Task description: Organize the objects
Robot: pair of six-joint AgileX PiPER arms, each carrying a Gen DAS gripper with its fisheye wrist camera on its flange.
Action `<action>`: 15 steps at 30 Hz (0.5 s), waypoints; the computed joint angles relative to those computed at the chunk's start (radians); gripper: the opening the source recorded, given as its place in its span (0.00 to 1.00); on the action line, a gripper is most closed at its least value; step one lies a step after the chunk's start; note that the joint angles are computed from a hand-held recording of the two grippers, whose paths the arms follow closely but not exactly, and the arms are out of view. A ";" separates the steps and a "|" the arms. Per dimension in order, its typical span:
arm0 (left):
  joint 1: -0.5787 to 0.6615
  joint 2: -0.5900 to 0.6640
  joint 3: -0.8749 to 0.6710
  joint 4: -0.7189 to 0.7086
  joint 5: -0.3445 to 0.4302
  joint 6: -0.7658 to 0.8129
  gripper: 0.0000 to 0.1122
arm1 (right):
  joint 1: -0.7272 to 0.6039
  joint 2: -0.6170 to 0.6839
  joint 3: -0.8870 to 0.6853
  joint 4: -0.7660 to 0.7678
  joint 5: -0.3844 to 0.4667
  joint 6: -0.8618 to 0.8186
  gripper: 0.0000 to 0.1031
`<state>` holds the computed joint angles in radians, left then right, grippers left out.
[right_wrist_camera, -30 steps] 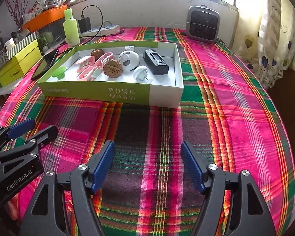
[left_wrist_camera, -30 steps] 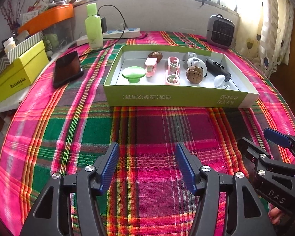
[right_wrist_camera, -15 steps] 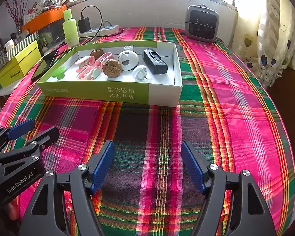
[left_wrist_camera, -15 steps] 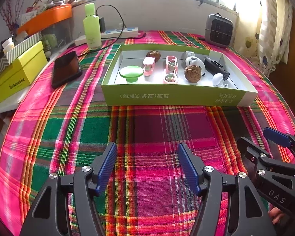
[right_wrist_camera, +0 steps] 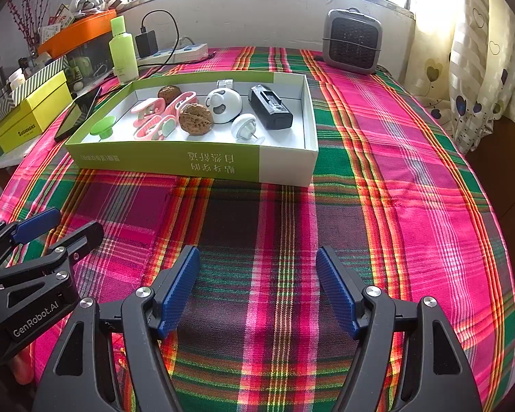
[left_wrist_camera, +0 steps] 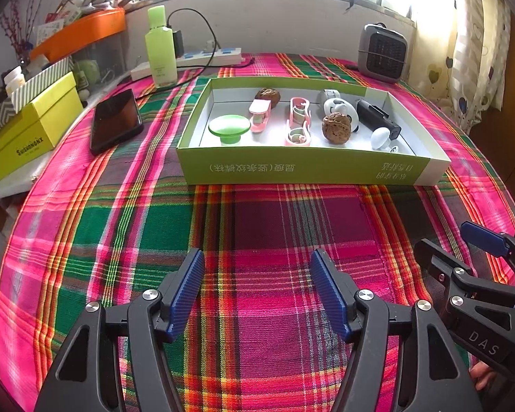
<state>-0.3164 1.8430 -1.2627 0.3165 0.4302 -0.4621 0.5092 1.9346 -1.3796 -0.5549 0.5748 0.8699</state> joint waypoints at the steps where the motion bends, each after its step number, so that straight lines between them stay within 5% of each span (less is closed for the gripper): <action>1: 0.002 0.002 -0.003 -0.005 0.001 0.006 0.57 | 0.000 0.000 -0.001 0.000 0.000 0.000 0.69; 15: 0.002 0.002 -0.005 -0.006 0.002 0.007 0.57 | -0.002 0.002 -0.002 0.002 -0.001 -0.004 0.69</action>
